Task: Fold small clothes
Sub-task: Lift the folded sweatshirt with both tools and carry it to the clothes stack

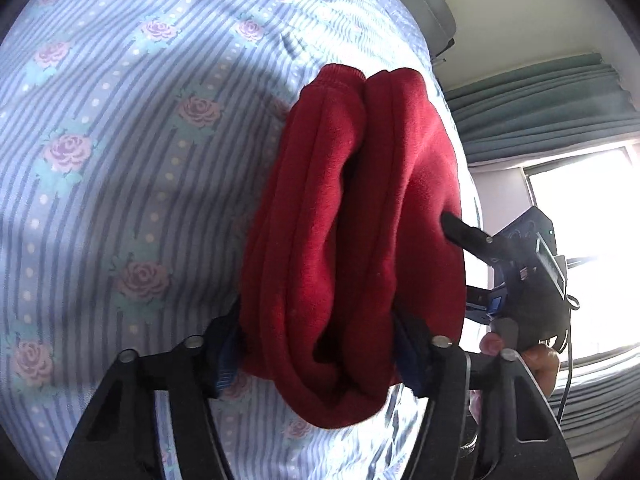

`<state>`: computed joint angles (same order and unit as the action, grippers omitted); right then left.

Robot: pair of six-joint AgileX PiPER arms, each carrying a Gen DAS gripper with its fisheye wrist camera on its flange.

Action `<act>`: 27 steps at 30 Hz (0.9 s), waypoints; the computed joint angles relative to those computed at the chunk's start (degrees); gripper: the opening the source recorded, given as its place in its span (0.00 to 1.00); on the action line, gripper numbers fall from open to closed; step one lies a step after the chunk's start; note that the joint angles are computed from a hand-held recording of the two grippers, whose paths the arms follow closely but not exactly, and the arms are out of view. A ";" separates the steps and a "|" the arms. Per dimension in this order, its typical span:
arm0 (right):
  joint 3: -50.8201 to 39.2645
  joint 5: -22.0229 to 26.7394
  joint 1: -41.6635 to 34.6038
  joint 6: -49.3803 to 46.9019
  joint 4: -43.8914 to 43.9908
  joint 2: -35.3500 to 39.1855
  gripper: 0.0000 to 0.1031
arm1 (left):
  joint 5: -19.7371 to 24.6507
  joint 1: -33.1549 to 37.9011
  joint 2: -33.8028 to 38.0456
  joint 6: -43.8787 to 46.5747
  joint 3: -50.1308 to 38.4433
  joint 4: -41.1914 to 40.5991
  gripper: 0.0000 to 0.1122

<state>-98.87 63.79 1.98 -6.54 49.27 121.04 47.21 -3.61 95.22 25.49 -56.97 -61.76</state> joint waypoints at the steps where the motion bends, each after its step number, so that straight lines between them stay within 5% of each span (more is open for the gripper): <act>1: 0.04 -0.39 0.26 -0.30 0.06 -0.10 0.69 | -0.21 -0.13 -0.42 -0.26 0.07 0.36 0.47; 7: 4.16 -1.89 -0.82 -3.05 2.90 -2.58 0.53 | -1.38 -2.17 -1.74 -4.30 -2.87 4.05 0.38; 15: 5.44 -1.90 -0.56 -2.72 3.33 -6.86 0.49 | 4.69 1.90 -4.23 -4.53 -6.46 5.79 0.33; 27: -7.10 -2.46 9.28 11.23 -0.93 -9.34 0.49 | 19.92 15.71 -13.21 -8.39 -16.62 12.31 0.33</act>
